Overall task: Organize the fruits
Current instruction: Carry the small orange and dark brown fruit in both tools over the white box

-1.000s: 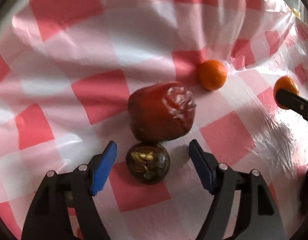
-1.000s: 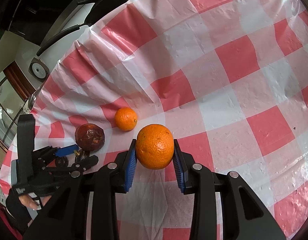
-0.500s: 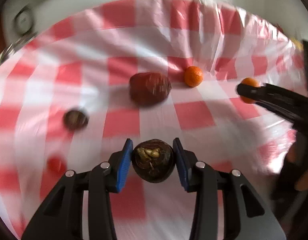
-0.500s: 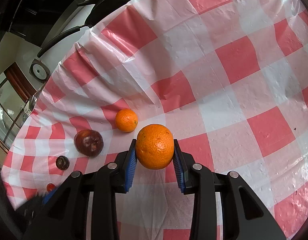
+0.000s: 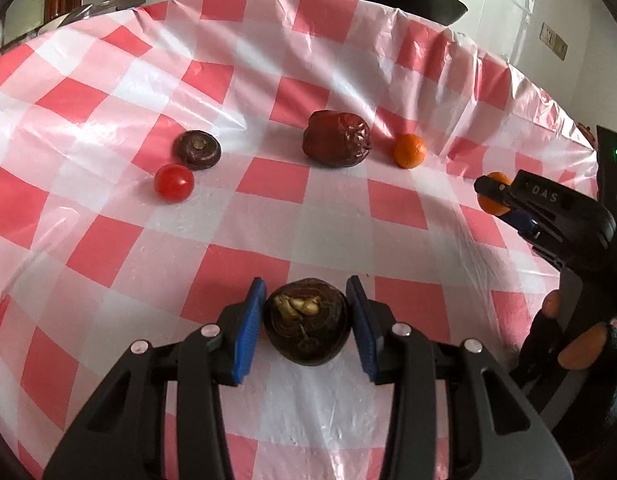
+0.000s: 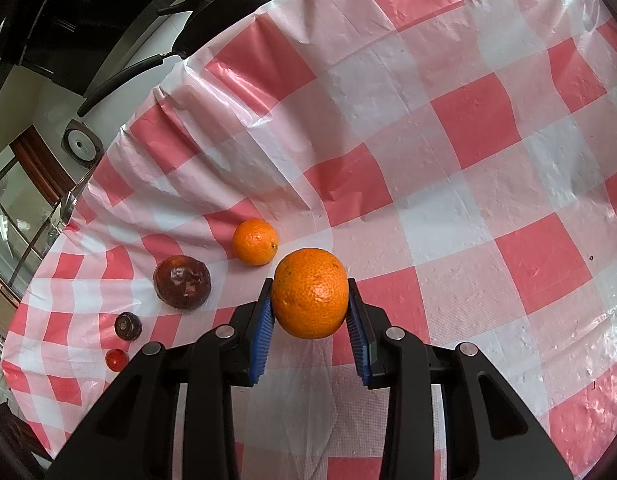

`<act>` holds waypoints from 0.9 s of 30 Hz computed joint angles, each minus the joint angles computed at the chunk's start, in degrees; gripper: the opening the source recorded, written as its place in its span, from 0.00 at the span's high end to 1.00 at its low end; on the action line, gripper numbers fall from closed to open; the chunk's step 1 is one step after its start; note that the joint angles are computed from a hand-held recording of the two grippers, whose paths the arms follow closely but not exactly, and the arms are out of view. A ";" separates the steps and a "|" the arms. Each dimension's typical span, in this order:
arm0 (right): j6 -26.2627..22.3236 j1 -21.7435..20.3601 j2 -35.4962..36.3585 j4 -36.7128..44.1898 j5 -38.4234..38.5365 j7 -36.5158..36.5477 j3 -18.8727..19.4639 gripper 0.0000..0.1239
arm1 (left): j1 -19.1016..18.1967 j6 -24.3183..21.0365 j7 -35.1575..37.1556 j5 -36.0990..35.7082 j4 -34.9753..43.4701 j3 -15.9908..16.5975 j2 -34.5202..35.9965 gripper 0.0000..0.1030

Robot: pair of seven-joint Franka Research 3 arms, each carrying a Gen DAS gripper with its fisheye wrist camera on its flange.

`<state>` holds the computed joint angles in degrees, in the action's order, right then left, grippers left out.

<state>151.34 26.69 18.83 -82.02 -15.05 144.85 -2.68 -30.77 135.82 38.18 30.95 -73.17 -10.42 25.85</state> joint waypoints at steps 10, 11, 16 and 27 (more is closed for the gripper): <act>-0.38 0.05 0.29 0.54 0.11 -0.24 0.00 0.72 | -0.93 -2.88 -2.85 2.71 0.61 0.92 -0.38 0.59; -0.49 -0.09 0.41 0.71 0.45 -0.54 0.16 0.72 | -1.17 -3.61 -3.33 3.05 0.69 0.97 -0.61 0.59; -0.88 -0.18 0.54 0.96 1.15 -0.90 0.23 0.72 | -2.20 -6.31 -7.91 6.48 -6.21 0.41 -6.89 0.59; -1.81 0.39 -4.17 -4.47 3.80 -5.65 2.81 0.72 | 3.15 -10.49 -13.71 7.34 -32.21 -7.02 -29.01 0.59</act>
<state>149.52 27.08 14.67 -86.49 -11.25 139.20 0.13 -27.62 125.33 24.47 38.30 -105.37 -17.43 -3.15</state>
